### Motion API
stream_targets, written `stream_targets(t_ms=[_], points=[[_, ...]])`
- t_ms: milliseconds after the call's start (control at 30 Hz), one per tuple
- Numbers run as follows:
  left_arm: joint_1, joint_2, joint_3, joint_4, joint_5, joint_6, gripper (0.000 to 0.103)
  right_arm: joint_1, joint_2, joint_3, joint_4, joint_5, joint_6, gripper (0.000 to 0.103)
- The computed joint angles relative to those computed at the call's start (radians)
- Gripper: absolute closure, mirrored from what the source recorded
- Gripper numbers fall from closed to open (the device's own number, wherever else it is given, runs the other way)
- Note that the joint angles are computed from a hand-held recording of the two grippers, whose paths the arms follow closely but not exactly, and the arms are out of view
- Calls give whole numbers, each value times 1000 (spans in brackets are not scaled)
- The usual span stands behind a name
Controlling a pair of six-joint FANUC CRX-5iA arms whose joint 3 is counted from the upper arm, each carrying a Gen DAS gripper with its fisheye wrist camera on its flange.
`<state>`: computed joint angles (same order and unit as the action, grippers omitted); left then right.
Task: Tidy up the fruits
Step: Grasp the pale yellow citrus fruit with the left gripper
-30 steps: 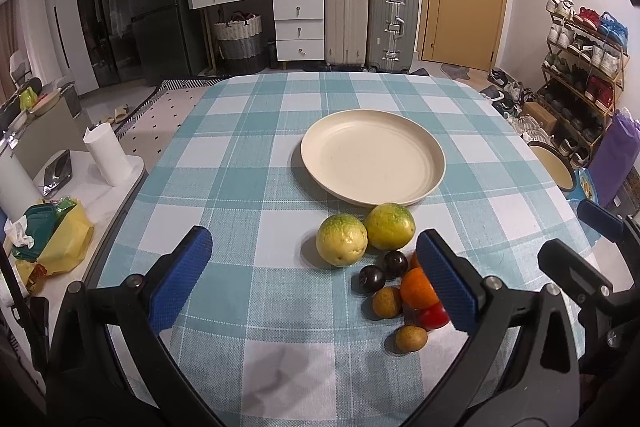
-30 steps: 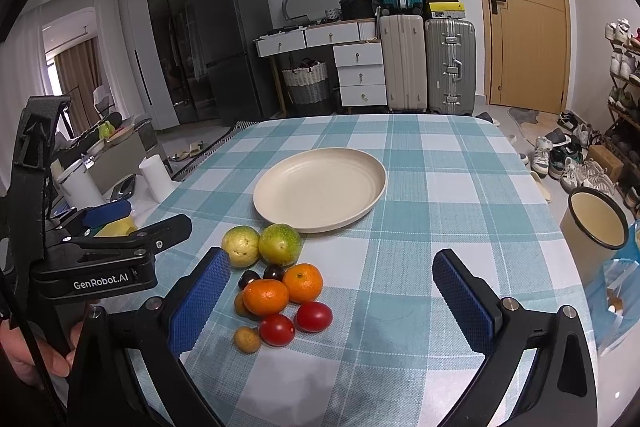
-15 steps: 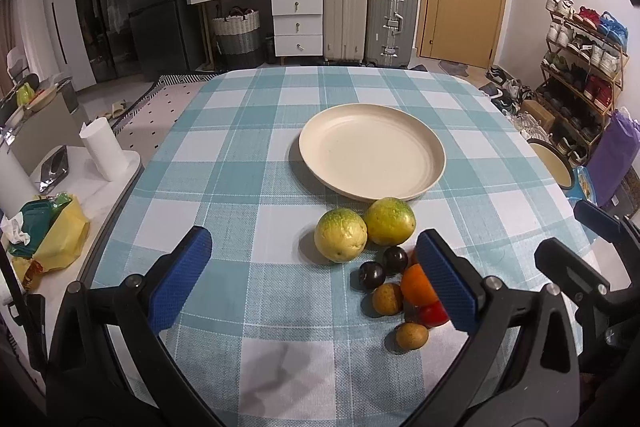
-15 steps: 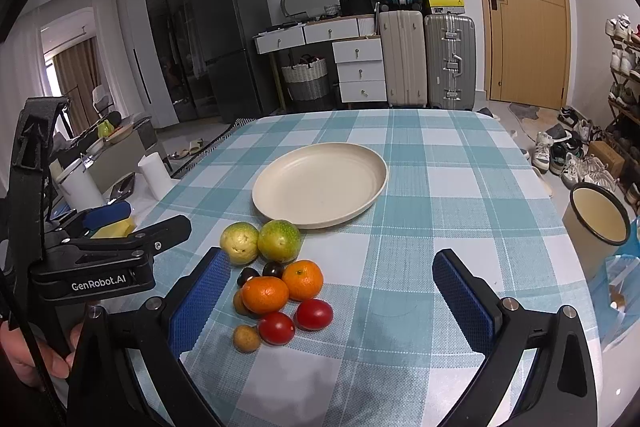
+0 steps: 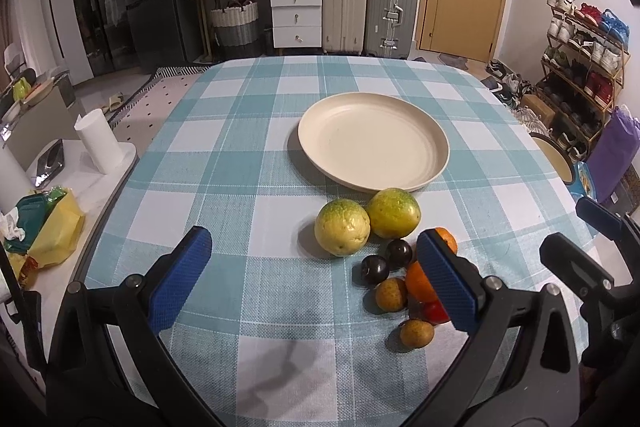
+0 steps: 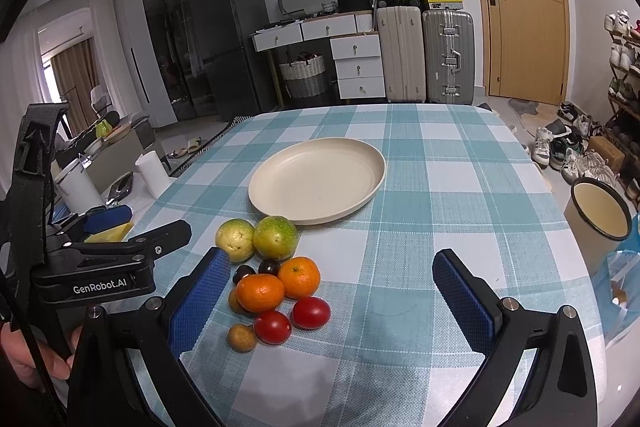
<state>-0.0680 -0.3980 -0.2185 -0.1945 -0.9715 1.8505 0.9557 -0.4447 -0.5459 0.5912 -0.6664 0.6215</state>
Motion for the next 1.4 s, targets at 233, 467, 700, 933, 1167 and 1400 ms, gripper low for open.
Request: stream_targets(t_ms=[233,467,700,933,1167,1400], points=[[53,17,-27,68,20,-47,1,-13,13,0,-18,12,12,0],[115,46,-61,144,54,-115,1,-40,31,0,-66,61,55,0],[242,89,-141,413,82,-323,4,-65,68,21,-116,88,109,0],[260,153,-136,484,89,-396,9,-91,108,59,-165,86,149,0],[275,192,-149,567,76,-479,26,-105,131,77,-182,89,178,0],[289,215,-181,676,86,-603,47,-117,156,104,-220,79,217,0]])
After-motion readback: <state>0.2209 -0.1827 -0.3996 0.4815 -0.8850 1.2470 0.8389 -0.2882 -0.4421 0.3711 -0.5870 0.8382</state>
